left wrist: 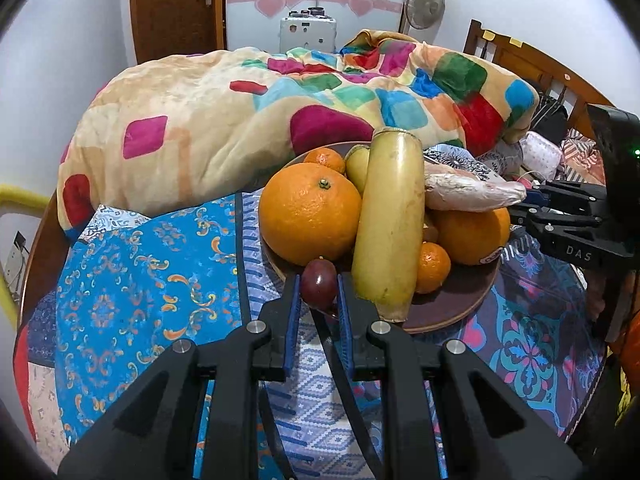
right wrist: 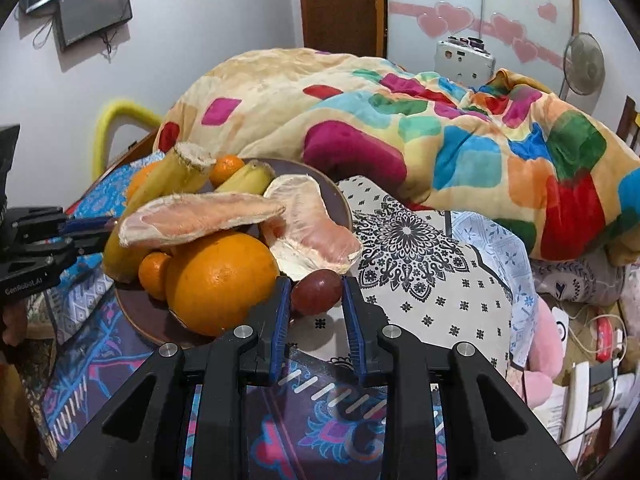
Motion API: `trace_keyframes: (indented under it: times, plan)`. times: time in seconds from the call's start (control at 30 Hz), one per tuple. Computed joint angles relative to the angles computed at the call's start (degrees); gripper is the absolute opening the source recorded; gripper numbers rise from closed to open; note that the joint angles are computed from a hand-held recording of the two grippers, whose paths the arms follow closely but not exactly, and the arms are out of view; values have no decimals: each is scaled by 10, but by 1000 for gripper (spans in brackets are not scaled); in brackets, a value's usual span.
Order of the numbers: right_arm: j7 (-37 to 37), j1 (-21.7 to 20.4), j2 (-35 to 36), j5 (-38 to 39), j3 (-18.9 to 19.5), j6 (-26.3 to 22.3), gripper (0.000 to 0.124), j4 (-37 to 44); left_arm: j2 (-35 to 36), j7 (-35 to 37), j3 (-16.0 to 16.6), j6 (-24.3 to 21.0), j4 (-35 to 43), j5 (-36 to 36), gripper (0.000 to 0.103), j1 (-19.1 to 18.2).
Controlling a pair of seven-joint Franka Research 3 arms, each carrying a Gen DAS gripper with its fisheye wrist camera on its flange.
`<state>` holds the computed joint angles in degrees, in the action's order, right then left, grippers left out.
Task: Organize fruits
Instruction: 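Lower both dates onto the purple plate and open both tools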
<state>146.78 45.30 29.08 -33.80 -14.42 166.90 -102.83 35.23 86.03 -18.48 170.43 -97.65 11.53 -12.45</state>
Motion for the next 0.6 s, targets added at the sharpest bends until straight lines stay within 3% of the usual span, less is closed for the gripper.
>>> trace_keyframes:
  times: [0.13,0.4,0.47,0.6]
  plan:
    - [2,0,-3,1,-2,-3,33,-4,1,-7,9,0,3,5,23,-6]
    - [7,9,-19,-5,-15,23,34,-32,-9,2,-4,7,-17,1,33,11]
    - [29,32,-33,-36,-38,14,34,-48,-19,1,-5,21,-34,0,37,16]
    - [49,28,-55,-82,-26,-23,34,-70,-35,-16,11,48,-59,8,42,10]
